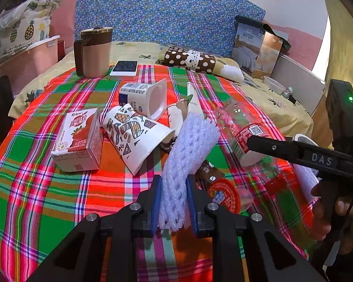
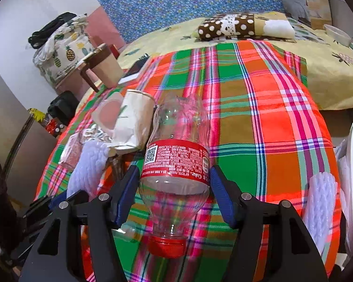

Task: Collect trash
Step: 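Lift the foam net and bottle off the bed toward the white bin, then lower the foam net and bottle into the white bin while both tools open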

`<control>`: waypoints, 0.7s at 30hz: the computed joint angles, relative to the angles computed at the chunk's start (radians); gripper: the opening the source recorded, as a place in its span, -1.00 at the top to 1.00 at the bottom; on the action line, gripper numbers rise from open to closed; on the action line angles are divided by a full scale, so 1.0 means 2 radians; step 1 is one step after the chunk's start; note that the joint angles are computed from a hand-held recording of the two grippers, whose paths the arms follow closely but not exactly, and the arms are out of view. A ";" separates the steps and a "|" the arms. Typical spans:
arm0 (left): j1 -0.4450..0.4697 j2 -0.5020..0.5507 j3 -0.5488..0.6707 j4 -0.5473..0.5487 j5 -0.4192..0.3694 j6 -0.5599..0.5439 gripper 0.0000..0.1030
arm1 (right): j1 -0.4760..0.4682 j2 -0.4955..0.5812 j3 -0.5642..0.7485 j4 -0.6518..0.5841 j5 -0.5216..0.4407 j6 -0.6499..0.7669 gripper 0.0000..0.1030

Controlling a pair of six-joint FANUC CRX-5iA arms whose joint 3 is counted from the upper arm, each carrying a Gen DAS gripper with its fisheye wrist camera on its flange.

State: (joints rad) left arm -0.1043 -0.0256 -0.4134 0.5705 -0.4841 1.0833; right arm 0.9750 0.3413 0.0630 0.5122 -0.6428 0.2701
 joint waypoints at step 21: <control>-0.067 0.004 0.039 0.010 0.009 -0.014 0.60 | 0.001 -0.110 -0.157 0.199 0.019 -0.213 -0.21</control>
